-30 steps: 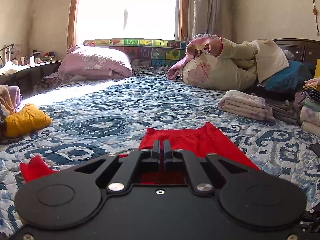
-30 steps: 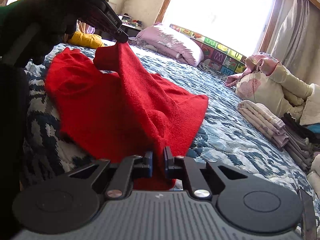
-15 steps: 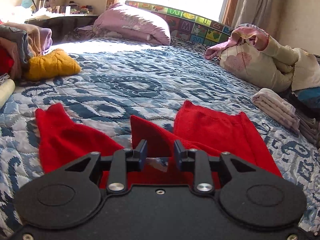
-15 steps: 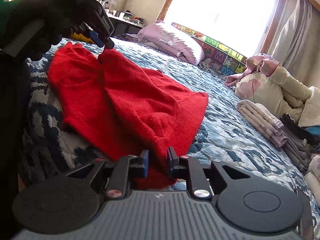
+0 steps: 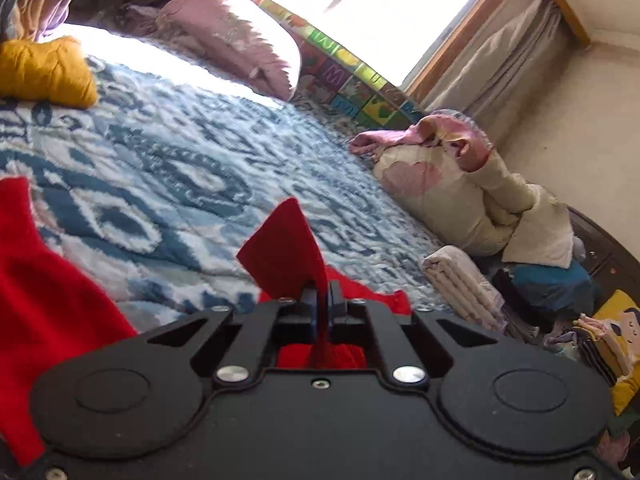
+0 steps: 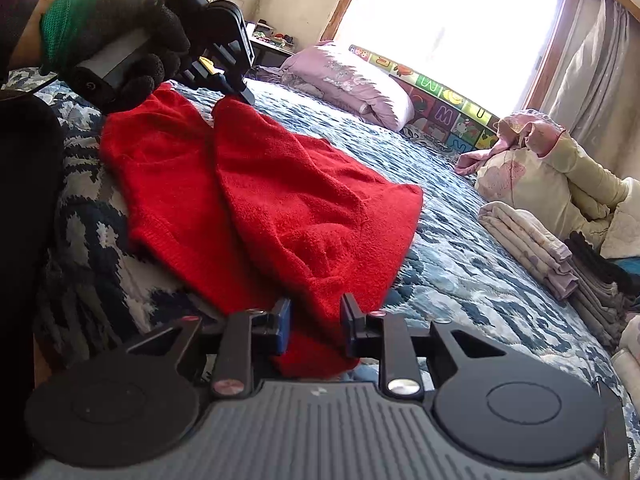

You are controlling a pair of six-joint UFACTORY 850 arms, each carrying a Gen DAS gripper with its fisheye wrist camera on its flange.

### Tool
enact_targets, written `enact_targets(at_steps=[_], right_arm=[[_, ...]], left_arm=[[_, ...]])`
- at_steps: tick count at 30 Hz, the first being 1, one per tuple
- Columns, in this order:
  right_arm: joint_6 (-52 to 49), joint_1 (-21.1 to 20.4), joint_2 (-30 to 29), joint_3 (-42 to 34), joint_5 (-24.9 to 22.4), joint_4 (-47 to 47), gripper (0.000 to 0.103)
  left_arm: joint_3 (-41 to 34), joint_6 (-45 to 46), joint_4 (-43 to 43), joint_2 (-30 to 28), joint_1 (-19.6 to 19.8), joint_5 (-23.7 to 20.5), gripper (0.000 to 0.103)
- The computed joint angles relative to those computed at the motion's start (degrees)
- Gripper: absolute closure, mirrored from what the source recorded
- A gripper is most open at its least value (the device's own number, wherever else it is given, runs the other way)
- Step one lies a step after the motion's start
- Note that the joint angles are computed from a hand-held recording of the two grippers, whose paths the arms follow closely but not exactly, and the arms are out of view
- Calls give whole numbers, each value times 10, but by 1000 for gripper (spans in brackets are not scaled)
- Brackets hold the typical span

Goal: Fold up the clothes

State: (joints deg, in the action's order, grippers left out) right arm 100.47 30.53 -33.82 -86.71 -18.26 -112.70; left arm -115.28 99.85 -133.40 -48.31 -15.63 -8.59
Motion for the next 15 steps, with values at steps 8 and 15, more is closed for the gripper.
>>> enact_targets(at_steps=[8,15], right_arm=[[-2,-6,3,0,17,11,76],[1,-7,7,3,20,4,81]], left_arm=[[-67,283,-198,-42,-14,245,100],[-45,67,34,-33,-21,216,100]])
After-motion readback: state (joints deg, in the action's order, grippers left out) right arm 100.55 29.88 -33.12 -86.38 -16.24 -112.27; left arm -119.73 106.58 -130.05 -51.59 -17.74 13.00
